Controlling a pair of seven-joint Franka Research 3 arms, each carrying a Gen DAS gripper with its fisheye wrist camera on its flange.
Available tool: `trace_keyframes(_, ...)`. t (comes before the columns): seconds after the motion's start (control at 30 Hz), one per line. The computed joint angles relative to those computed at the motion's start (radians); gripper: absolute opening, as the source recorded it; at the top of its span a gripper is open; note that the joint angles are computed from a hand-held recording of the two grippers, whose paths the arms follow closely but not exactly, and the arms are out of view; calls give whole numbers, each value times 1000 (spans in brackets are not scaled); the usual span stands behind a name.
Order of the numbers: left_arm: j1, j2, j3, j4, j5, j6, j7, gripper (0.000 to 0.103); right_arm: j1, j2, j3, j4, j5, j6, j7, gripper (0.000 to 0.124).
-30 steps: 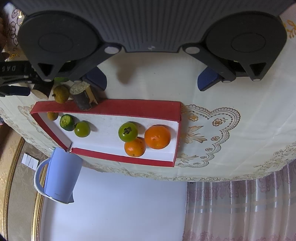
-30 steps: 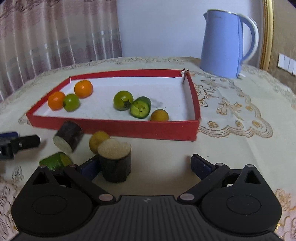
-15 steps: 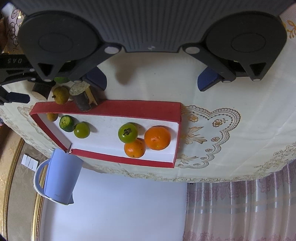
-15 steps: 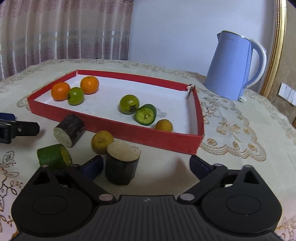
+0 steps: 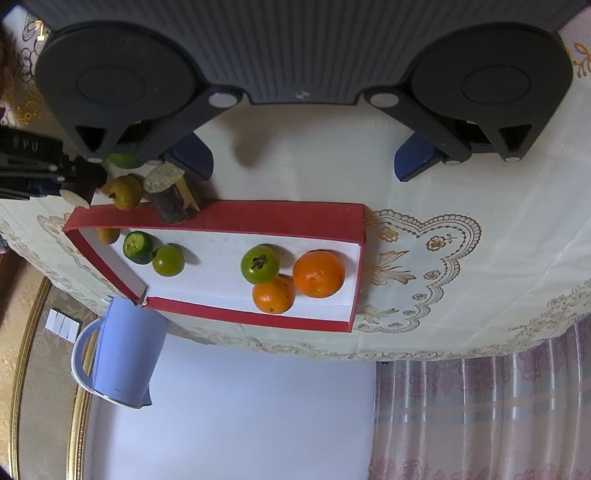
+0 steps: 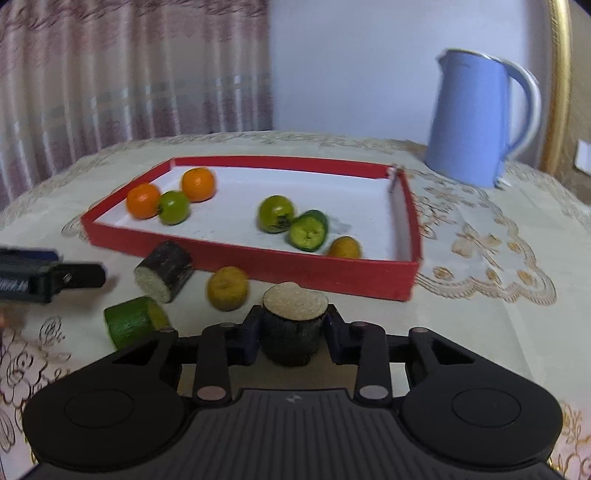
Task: Organize fruits
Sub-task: 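Grasp the dark eggplant chunk beside the tray with the right gripper, then grasp the green cucumber chunk with the left gripper while the right gripper holds the eggplant chunk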
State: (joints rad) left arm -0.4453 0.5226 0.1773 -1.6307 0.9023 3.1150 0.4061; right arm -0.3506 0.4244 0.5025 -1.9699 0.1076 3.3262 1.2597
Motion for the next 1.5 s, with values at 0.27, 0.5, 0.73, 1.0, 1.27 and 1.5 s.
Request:
trace_keyframes(0.27,-12,-39,-1,-52,33,145,5,103,-3,-5,-19,-6,23,10,50,33)
trace_keyframes(0.5,194,-5,-309,-25,-97,77,301,103,112,-24,-137,-5,37,8,48,33)
trace_keyframes(0.73,246,38,-409,10,-217,24,471,103,152,-30,-176,-8,48,10,43,33)
trace_keyframes(1.0,290,84,-513,61,-330,-64,714,83,148,-30,-172,-8,48,10,42,33)
trace_keyframes(1.27,266,95,-504,70,-417,-57,841,71,151,-30,-175,-9,49,11,42,33)
trace_keyframes(1.5,200,75,-425,60,-486,-51,879,43,152,-31,-176,-9,49,11,42,33)
